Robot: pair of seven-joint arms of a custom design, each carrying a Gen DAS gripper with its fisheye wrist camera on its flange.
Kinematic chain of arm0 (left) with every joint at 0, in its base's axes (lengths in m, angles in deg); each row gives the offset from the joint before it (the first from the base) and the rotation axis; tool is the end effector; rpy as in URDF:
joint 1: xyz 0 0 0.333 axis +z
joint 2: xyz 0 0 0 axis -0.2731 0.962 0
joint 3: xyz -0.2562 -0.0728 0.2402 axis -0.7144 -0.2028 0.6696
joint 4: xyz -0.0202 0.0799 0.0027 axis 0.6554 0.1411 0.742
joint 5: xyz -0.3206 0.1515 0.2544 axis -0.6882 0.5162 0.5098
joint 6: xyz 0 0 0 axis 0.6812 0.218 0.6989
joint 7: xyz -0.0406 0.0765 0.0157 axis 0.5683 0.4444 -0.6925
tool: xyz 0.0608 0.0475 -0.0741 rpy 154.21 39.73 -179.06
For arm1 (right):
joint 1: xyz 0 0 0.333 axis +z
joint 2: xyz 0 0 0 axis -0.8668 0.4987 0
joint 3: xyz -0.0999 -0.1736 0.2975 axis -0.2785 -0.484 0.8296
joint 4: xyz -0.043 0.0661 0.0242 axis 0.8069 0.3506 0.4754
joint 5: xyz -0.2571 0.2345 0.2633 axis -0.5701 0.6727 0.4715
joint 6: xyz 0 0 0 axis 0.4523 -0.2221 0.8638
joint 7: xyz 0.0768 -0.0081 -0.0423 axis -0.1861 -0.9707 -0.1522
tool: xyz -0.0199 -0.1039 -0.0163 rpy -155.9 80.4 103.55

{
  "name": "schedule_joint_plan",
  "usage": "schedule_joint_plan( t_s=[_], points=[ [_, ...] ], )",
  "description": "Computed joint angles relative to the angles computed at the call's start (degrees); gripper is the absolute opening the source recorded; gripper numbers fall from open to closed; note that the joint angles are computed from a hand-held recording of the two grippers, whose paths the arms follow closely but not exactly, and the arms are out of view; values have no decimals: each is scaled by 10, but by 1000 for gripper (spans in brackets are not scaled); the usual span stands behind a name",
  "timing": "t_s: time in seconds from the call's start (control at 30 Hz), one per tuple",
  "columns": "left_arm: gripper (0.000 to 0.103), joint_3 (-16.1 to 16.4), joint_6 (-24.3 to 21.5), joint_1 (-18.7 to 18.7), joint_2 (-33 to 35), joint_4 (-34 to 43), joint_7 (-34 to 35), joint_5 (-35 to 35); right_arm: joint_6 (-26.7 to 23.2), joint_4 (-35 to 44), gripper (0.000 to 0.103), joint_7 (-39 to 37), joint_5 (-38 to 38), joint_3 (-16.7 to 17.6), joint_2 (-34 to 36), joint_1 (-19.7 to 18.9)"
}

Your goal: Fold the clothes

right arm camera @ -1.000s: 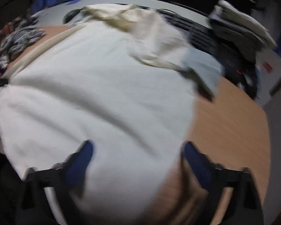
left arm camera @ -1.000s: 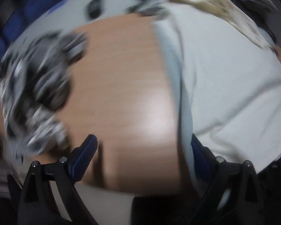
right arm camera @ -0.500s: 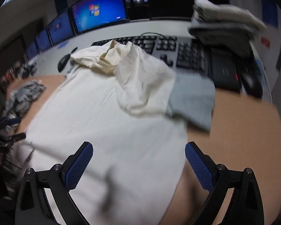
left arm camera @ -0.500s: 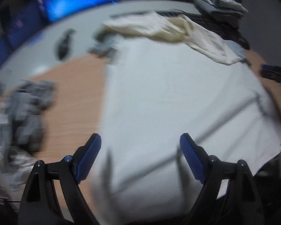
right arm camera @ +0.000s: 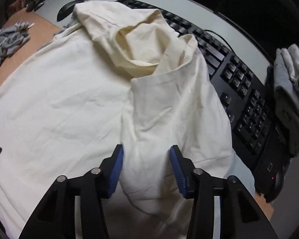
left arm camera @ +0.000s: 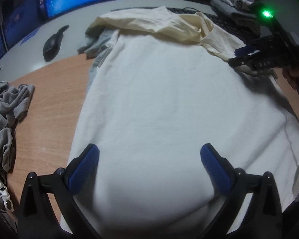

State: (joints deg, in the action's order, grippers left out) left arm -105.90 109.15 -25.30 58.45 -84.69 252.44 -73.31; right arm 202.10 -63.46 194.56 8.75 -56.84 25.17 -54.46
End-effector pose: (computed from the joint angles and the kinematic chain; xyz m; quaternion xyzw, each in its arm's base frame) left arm 0.5524 -0.2211 0.3309 -0.3346 0.8779 -0.3213 0.1184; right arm 0.5101 0.0784 0.3995 -0.6662 0.7017 -0.2436 0.0678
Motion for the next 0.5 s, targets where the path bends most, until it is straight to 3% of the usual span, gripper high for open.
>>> schedule_joint_plan(
  t_s=[0.07,0.1,0.13,0.17,0.23,0.33,0.43,0.5],
  points=[
    [103,-7,1,6,-1,1,38,-41,12,-6,57,-36,41,-13,-4,3],
    [103,-8,0,8,-2,1,56,-61,18,-10,30,-66,77,-20,-8,9],
    [103,-8,-1,8,-3,1,74,-81,14,-10,11,-76,86,-22,-10,12],
    [103,-6,-1,7,-4,1,87,-96,-15,-3,6,-63,54,-3,-14,3],
    [103,0,-2,0,-6,1,93,-103,-72,9,6,-18,-36,24,-22,-6],
    [103,7,-3,-6,-7,1,94,-107,-212,33,6,116,-222,63,-39,-19],
    [103,11,-4,-9,-8,0,96,-109,-322,39,7,228,-321,57,-64,-33],
    [103,13,-4,-11,-10,-1,98,-111,-387,53,8,260,-323,41,-64,-42]
  ],
)
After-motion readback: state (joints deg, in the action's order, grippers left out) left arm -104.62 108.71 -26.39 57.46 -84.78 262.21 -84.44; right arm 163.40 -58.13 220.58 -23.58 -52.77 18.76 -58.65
